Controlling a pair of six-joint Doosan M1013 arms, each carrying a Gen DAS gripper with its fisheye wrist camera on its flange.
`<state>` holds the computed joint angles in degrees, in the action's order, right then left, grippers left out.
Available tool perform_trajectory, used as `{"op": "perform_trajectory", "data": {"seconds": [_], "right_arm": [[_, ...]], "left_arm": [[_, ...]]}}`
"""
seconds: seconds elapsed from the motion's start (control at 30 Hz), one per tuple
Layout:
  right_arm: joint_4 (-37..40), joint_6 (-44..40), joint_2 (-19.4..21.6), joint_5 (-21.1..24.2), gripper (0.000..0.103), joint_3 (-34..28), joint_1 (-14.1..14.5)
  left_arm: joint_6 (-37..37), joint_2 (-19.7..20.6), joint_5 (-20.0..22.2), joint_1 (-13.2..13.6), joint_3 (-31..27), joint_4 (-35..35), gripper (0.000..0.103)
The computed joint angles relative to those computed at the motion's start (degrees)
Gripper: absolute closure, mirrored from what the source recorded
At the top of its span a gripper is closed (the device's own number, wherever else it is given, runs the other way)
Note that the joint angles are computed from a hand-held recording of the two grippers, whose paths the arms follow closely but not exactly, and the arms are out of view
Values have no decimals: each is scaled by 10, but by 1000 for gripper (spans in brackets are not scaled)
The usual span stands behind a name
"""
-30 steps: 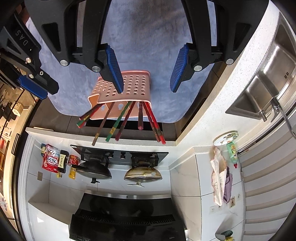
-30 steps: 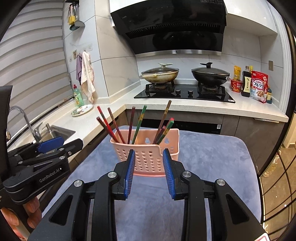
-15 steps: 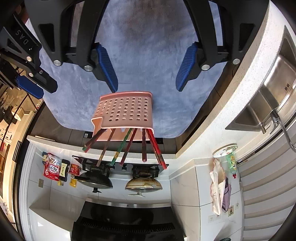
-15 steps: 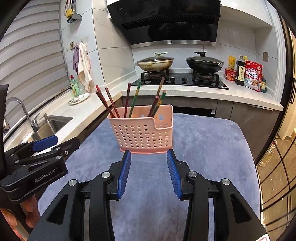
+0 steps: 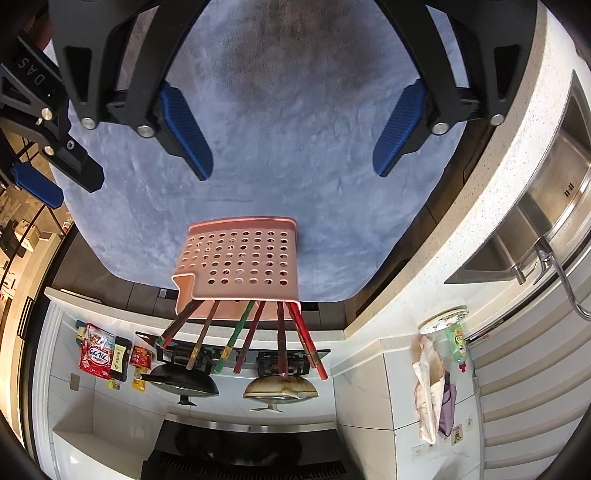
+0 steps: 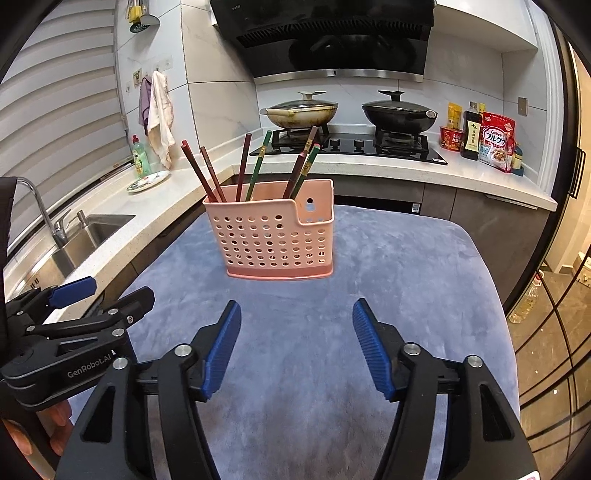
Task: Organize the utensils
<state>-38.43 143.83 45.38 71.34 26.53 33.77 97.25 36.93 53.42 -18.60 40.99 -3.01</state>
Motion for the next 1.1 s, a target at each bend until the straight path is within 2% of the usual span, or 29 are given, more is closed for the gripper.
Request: {"op": "perform_trajectory", "data": {"seconds": [0.23, 0.43, 0.57, 1.1], "right_arm": [[3, -6, 5, 15, 36, -5, 1], [6, -2, 2, 14, 22, 2, 1], [6, -15, 8, 28, 19, -9, 2], [37, -4, 3, 32, 18, 5, -3]], "left_arm": [[-8, 0, 4, 0, 5, 7, 10], [-22, 0, 11, 2, 9, 10, 8], [-25, 0, 11, 2, 13, 17, 7], [-32, 3, 18, 0, 10, 33, 7]]}}
